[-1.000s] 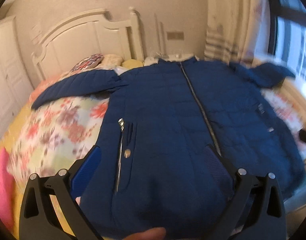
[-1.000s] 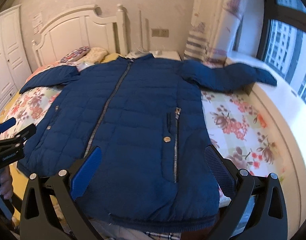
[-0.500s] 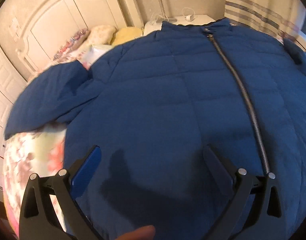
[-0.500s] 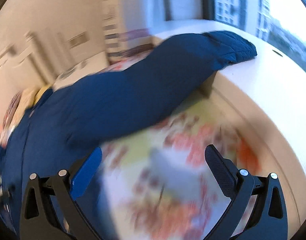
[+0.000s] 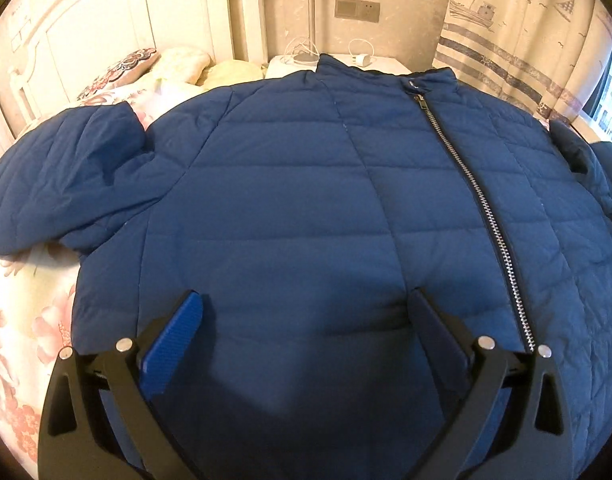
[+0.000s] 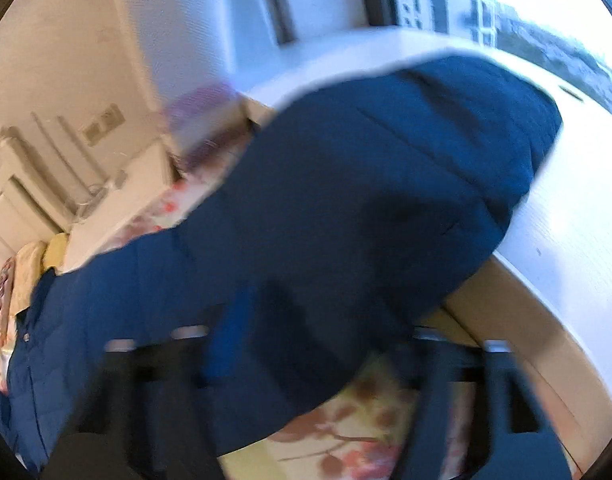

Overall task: Fold large clothes
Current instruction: 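Grasp the jacket sleeve with the right tool and fold it over the body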

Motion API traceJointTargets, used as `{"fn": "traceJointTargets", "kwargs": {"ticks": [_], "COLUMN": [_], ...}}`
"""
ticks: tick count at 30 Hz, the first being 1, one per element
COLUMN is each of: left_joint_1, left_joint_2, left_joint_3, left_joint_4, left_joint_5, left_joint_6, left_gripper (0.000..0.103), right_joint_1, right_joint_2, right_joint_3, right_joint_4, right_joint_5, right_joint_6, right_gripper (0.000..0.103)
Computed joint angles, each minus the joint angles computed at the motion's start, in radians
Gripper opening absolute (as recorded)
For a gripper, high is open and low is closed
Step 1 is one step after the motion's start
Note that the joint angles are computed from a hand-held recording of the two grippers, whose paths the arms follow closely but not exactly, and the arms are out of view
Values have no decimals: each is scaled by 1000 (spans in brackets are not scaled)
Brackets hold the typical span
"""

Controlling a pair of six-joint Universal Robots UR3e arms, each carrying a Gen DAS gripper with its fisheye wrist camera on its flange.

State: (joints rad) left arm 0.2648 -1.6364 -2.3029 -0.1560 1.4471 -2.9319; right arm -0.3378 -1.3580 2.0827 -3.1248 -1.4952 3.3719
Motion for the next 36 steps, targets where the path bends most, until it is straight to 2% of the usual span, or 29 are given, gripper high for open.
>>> {"fn": "traceJointTargets", "kwargs": {"ticks": [2,5,8,10,12,13,14,15,16,17,18,20,22,24,26,29,33,35,36], "left_joint_1": [0,0,3,5,8,7,6,9,8,7,11,7,9,13,14,10,13,12,-10], "left_joint_2": [-1,-1,0,20,26,28,29,32,30,28,32,26,37,40,41,36,41,54,54], "left_joint_3": [2,1,-1,-18,-24,-24,-22,-27,-25,-23,-28,-21,-29,-34,-36,-29,-34,-33,-11], "left_joint_4": [-1,0,0,-2,-3,-5,-7,-6,-6,-6,-5,-7,-8,-7,-7,-9,-8,-27,-48], "left_joint_5": [0,0,-4,-5,-7,-7,-7,-8,-8,-7,-10,-8,-9,-12,-13,-10,-11,-2,29], "left_joint_6": [0,0,2,4,6,6,5,7,6,5,8,5,7,10,11,8,12,17,7], "left_gripper": [101,101,101,101,101,101,101,101,101,101,101,101,101,101,101,101,101,101,101], "right_joint_1": [70,181,398,518,607,662,730,770,800,809,800,762,744,751,739,741,738,744,727], "right_joint_2": [-36,-68,-25,47,140,198,286,337,393,417,407,358,303,185,56,-21,-55,-73,-105], "right_joint_3": [12,-31,-134,-217,-336,-403,-484,-522,-558,-559,-519,-501,-499,-402,-261,-142,-2,79,132], "right_joint_4": [-109,-118,-106,-61,77,176,260,294,326,321,272,341,439,460,394,359,339,282,244], "right_joint_5": [5,76,78,82,94,62,-24,-88,-143,-155,-147,-84,-71,-41,-6,-51,-69,-113,-96], "right_joint_6": [-17,-31,-87,-137,-202,-243,-290,-307,-333,-346,-354,-352,-314,-274,-302,-311,-303,-306,-310], "right_gripper": [18,18,18,19,21,25,36,50,58,69,74,86,86,86,86,86,86,86,86]}}
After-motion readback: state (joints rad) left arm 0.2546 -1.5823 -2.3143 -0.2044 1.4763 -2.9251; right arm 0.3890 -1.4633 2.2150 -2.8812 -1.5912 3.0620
